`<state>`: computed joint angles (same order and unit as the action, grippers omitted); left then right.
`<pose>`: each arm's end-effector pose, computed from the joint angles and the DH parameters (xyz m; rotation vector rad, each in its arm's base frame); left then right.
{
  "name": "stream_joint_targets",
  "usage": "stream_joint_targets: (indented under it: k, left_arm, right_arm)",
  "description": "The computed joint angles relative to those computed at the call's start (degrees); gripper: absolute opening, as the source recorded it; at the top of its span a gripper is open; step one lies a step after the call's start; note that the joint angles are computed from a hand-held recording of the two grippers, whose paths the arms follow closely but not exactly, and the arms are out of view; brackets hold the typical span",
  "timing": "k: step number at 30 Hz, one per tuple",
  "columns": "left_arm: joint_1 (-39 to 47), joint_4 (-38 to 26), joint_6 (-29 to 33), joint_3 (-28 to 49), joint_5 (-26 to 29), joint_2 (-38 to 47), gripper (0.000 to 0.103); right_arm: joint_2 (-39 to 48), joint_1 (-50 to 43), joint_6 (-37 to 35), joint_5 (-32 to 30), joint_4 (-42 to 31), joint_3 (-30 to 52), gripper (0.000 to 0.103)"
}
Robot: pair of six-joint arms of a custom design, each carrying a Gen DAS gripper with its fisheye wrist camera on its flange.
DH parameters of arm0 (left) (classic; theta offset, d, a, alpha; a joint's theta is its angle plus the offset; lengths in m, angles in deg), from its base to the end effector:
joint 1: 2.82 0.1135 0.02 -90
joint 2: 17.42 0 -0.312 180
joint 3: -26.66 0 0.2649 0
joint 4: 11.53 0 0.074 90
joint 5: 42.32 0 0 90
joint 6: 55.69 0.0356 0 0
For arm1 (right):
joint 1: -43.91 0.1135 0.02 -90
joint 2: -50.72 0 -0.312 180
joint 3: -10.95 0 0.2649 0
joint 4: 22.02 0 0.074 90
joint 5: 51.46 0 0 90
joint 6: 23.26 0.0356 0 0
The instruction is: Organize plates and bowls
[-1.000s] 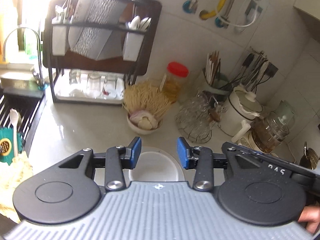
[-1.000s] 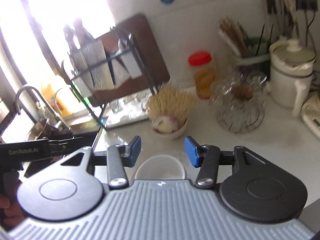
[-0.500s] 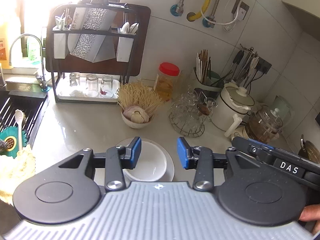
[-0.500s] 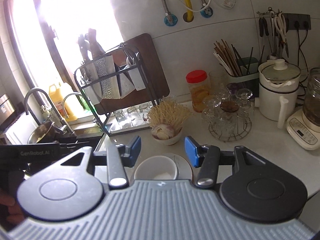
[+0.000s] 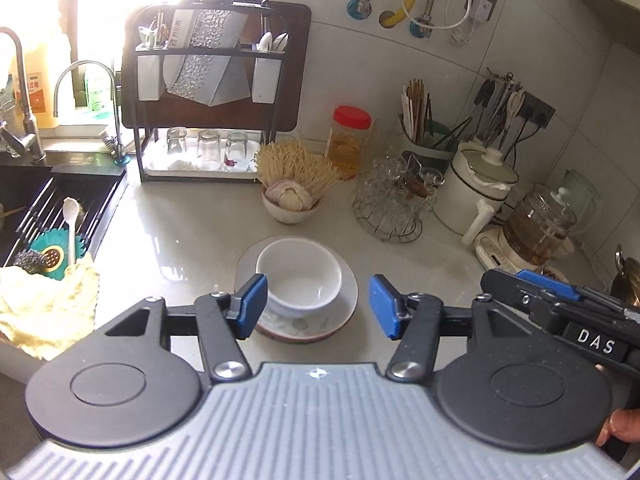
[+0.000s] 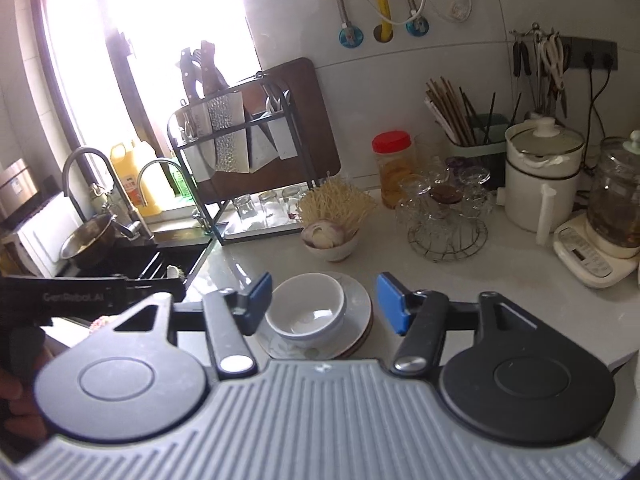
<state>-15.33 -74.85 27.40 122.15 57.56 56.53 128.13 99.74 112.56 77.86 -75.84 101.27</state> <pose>0.2539 -0.0626 0.4379 0.2024 2.3064 -0.3717 0.1798 0.2247 0.4107 0.1570 2.1076 0.2677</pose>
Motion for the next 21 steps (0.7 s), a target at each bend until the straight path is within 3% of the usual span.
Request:
stream_joint_targets:
  k: [15, 21]
  left_arm:
    - [-3.2, -2.9, -3.0, -6.1, -5.4, -8.8, 0.072]
    - [-3.6, -3.4, -3.3, -7.7, -6.6, -9.5, 0.09]
  right_arm:
    - [-1.6, 6.3, 6.3, 3.8, -6.0, -1.9, 0.066]
    - [-1.4, 6.9, 8.1, 3.1, -6.9, -2.4, 0.066]
